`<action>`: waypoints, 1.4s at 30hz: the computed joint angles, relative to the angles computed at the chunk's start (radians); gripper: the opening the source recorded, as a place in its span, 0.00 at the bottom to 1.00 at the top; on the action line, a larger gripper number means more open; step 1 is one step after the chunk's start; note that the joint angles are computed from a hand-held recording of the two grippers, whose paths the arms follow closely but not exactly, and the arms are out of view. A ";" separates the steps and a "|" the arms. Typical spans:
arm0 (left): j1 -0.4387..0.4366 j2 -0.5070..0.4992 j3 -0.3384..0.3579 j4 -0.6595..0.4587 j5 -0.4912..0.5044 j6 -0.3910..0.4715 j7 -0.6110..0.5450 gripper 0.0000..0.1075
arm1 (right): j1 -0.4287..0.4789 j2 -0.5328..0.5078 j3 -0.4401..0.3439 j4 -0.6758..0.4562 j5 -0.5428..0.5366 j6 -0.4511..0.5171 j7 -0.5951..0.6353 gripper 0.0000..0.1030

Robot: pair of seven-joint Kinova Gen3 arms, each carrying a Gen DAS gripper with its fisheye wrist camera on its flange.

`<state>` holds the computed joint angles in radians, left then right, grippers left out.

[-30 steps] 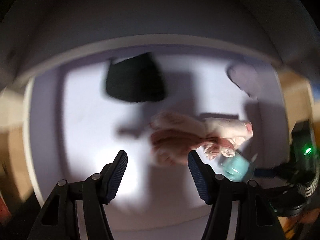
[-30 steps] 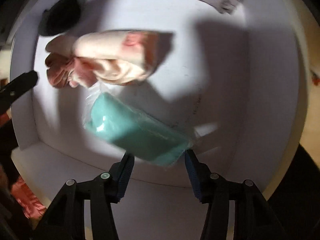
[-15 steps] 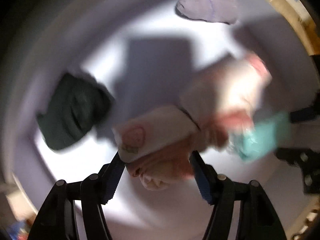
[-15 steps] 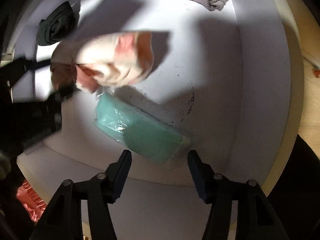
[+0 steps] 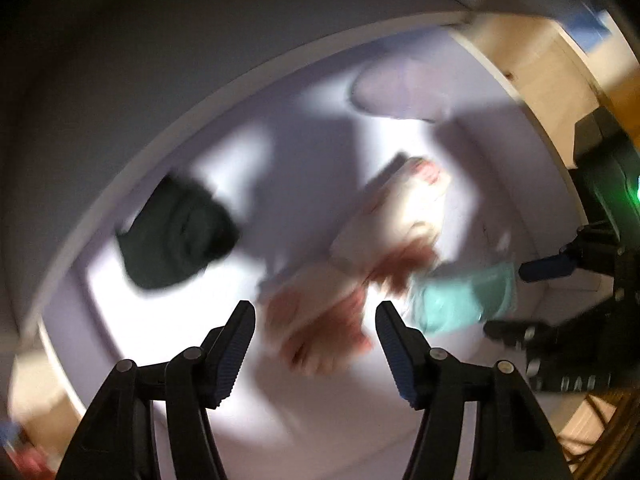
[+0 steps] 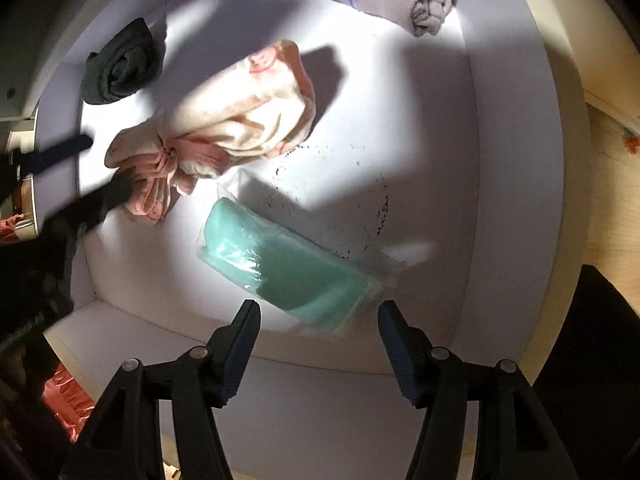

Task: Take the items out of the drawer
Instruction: 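Grasp the teal plastic-wrapped towel with the right tool, then lift the pink floral cloth with the left tool while the right tool holds the teal towel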

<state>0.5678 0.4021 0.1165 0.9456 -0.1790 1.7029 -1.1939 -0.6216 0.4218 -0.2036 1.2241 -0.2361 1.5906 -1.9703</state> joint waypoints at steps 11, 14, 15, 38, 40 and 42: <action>-0.018 0.047 -0.018 0.019 0.086 0.069 0.026 0.38 | 0.014 -0.006 0.006 -0.027 -0.003 0.024 0.005 0.60; -0.054 -0.030 -0.014 0.139 0.137 0.063 0.147 0.37 | 0.009 -0.012 0.006 -0.039 0.009 0.012 0.008 0.60; -0.055 -0.061 -0.026 0.185 0.157 0.066 0.187 0.37 | 0.007 -0.013 0.005 -0.044 0.013 0.008 0.012 0.60; 0.035 -0.144 0.061 0.319 0.113 -0.012 0.491 0.59 | -0.162 0.038 0.017 -0.165 0.208 0.103 0.101 0.50; 0.001 -0.162 0.055 0.353 0.123 -0.028 0.478 0.63 | -0.162 0.022 0.014 -0.134 0.208 0.095 0.095 0.51; -0.010 -0.181 0.056 0.377 0.127 -0.040 0.488 0.64 | -0.160 0.024 0.014 -0.125 0.205 0.095 0.087 0.59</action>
<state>0.5582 0.2213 0.1724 1.3230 -0.0516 1.6626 -0.7055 -0.7811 0.4453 -0.1900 1.0987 -0.0315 1.6855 -1.8830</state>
